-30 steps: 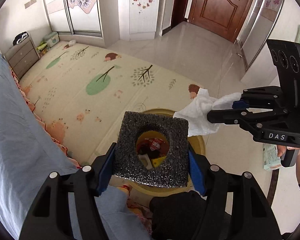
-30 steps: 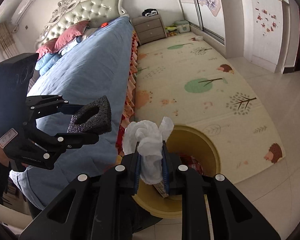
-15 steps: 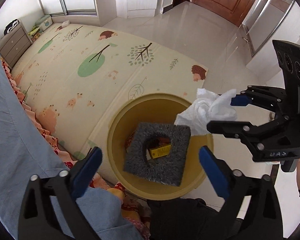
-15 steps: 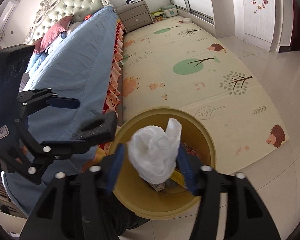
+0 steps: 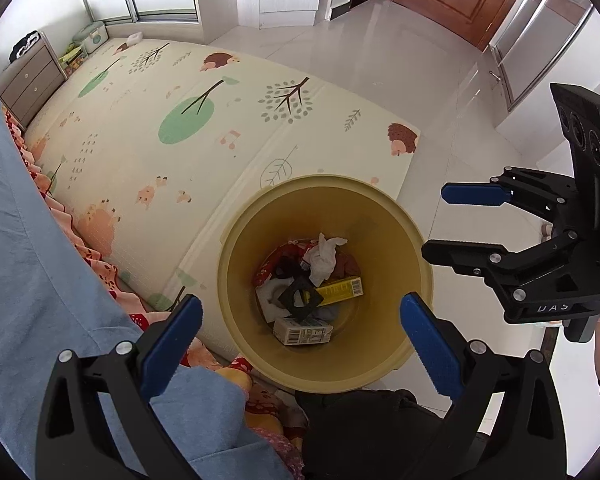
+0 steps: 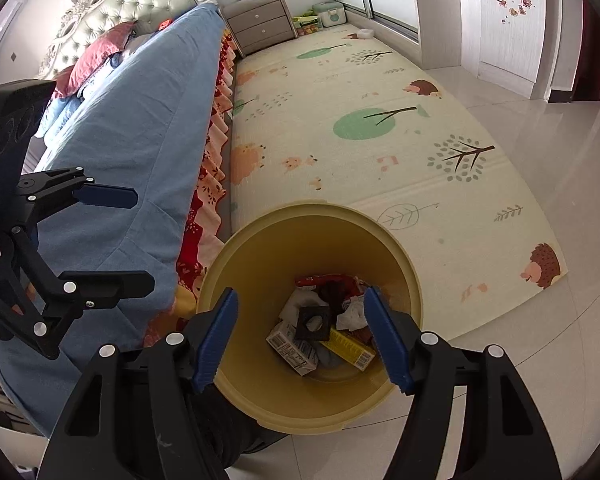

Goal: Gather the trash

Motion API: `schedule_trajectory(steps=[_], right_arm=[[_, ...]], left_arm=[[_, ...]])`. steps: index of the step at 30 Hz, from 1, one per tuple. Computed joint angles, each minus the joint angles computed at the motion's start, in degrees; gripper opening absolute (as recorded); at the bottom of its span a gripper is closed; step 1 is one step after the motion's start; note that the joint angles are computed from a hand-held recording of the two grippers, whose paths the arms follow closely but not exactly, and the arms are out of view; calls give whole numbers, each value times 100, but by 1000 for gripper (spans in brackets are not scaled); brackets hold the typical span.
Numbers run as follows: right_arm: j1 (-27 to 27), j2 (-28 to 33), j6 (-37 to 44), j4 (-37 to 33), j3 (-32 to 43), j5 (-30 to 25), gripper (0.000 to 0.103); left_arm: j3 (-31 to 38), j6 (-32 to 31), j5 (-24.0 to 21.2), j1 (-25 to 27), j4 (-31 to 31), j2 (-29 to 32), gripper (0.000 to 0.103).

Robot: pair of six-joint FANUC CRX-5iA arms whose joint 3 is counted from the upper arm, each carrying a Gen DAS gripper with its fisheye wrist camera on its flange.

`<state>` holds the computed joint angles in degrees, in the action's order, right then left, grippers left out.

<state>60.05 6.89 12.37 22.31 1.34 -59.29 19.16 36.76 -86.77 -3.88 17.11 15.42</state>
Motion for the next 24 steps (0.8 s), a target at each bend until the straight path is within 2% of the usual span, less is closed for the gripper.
schedule_trajectory(steps=[12, 18, 24], right_arm=[[314, -85, -214, 484, 191, -394, 64], [497, 135, -30, 718, 647, -565, 64], [614, 557, 371, 891, 1325, -503, 64]], left_arm=[[-354, -359, 130, 330, 550, -563, 99], [-639, -630, 158, 817, 972, -935, 99], [-1193, -910, 638, 1589, 1391, -1501, 99]])
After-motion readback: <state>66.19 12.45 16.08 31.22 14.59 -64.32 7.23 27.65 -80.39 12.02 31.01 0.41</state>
